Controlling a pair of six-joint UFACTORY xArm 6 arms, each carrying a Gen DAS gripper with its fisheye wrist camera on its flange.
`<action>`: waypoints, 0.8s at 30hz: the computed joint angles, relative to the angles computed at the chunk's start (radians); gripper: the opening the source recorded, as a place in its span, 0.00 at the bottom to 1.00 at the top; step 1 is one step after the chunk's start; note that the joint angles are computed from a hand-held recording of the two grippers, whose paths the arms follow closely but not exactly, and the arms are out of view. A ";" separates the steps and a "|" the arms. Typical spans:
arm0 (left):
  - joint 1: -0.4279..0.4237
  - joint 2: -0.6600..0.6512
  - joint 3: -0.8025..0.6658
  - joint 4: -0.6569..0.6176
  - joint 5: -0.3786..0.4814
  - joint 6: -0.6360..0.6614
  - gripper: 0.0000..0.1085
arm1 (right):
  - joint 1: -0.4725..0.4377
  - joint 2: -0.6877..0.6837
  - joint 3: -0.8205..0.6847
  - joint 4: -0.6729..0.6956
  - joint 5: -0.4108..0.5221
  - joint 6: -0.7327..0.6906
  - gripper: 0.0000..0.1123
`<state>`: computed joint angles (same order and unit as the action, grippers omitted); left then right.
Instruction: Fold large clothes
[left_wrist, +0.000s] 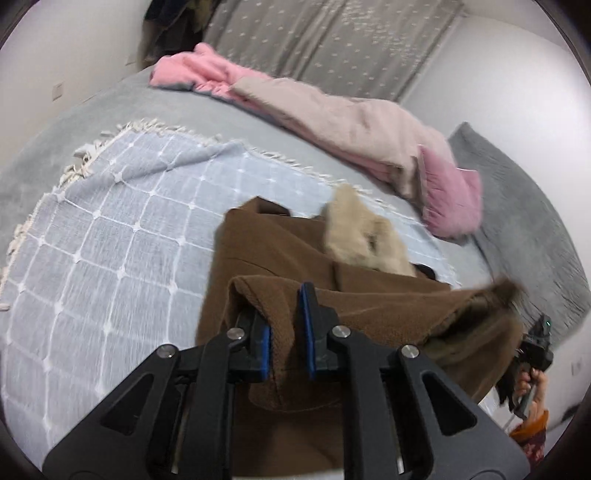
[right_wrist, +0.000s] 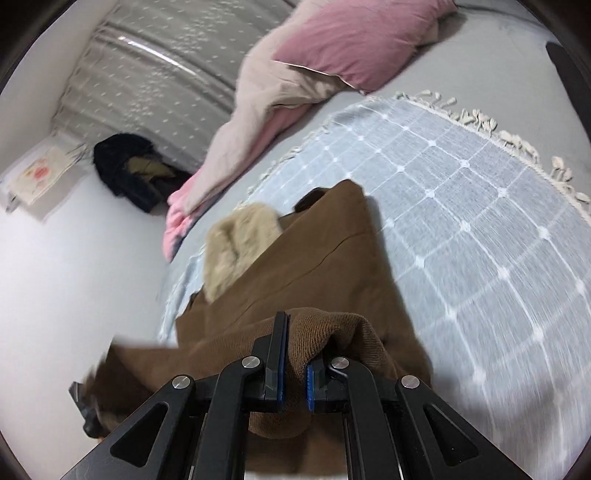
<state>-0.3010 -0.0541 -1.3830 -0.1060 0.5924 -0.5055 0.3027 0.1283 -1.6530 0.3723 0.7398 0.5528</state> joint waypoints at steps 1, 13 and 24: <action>0.009 0.030 -0.008 -0.003 -0.010 -0.008 0.17 | -0.012 0.042 -0.024 0.007 -0.007 -0.002 0.07; 0.065 0.117 0.016 -0.126 -0.016 0.062 0.50 | -0.069 0.179 0.003 0.281 -0.081 -0.082 0.13; 0.073 0.108 -0.063 0.149 0.104 0.158 0.74 | -0.066 0.081 -0.051 -0.023 -0.013 -0.109 0.66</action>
<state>-0.2277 0.0543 -1.4465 0.0433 0.6960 -0.3475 0.2362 0.2097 -1.7035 0.3494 0.7271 0.4439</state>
